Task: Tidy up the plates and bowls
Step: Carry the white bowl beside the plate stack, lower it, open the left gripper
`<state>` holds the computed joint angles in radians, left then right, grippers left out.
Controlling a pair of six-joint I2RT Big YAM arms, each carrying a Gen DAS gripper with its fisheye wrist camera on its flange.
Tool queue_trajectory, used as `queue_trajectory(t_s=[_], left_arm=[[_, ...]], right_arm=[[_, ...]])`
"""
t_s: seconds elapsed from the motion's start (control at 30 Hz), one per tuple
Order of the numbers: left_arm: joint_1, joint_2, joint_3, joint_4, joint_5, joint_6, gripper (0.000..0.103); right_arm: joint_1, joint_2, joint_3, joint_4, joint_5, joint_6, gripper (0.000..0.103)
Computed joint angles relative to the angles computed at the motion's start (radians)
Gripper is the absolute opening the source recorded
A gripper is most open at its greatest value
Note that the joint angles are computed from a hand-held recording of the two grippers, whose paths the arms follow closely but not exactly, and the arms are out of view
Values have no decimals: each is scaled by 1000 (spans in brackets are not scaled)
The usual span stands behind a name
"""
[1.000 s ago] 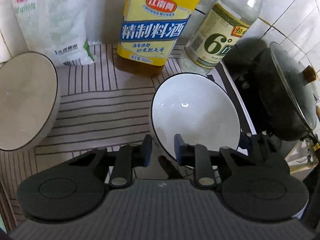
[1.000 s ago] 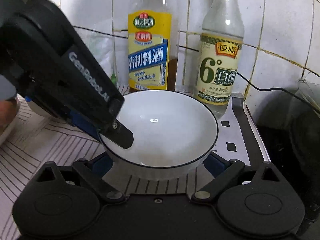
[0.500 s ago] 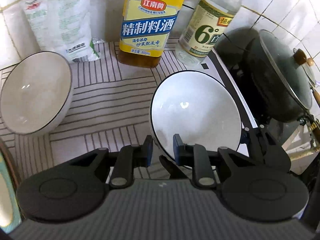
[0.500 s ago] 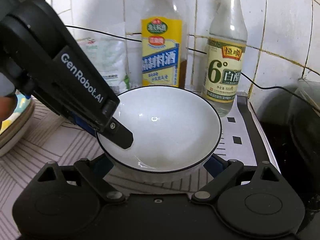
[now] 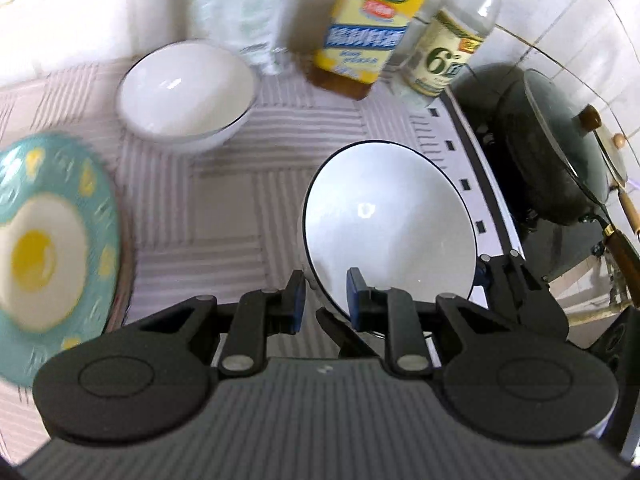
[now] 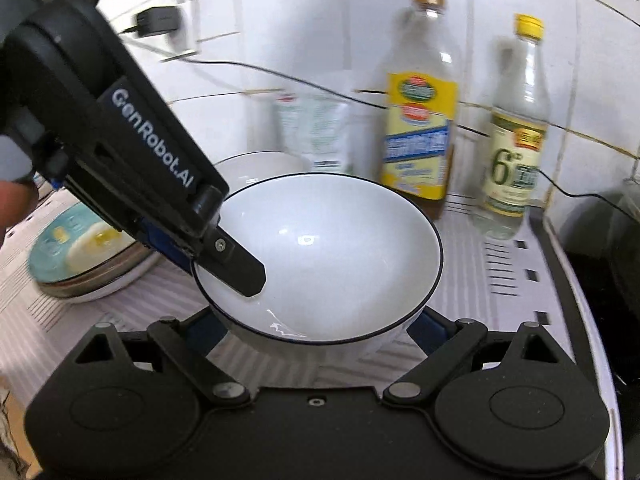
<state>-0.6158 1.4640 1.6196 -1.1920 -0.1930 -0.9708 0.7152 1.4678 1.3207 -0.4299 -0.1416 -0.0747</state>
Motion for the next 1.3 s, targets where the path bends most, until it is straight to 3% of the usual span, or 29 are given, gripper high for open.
queue_trajectory(t_s=[0.23, 0.37, 0.53, 0.73, 1.07, 1.3], left_arm=[[-21, -68, -106, 9, -18, -82, 20], [-19, -74, -106, -24, -17, -21, 22], [0, -91, -144, 8, 6, -52, 22], [-3, -96, -162, 15, -1, -65, 21], [-14, -102, -110, -36, -2, -88, 21], [-59, -108, -29, -119, -112, -96, 26]], right_arm=[[28, 4, -6, -27, -27, -64, 97], [36, 18, 7, -43, -52, -72, 97], [24, 61, 39, -63, -89, -97, 97], [33, 75, 43, -73, -70, -132, 96], [8, -5, 62, -195, -116, -103, 96], [-16, -58, 85, -225, -170, 15, 96]])
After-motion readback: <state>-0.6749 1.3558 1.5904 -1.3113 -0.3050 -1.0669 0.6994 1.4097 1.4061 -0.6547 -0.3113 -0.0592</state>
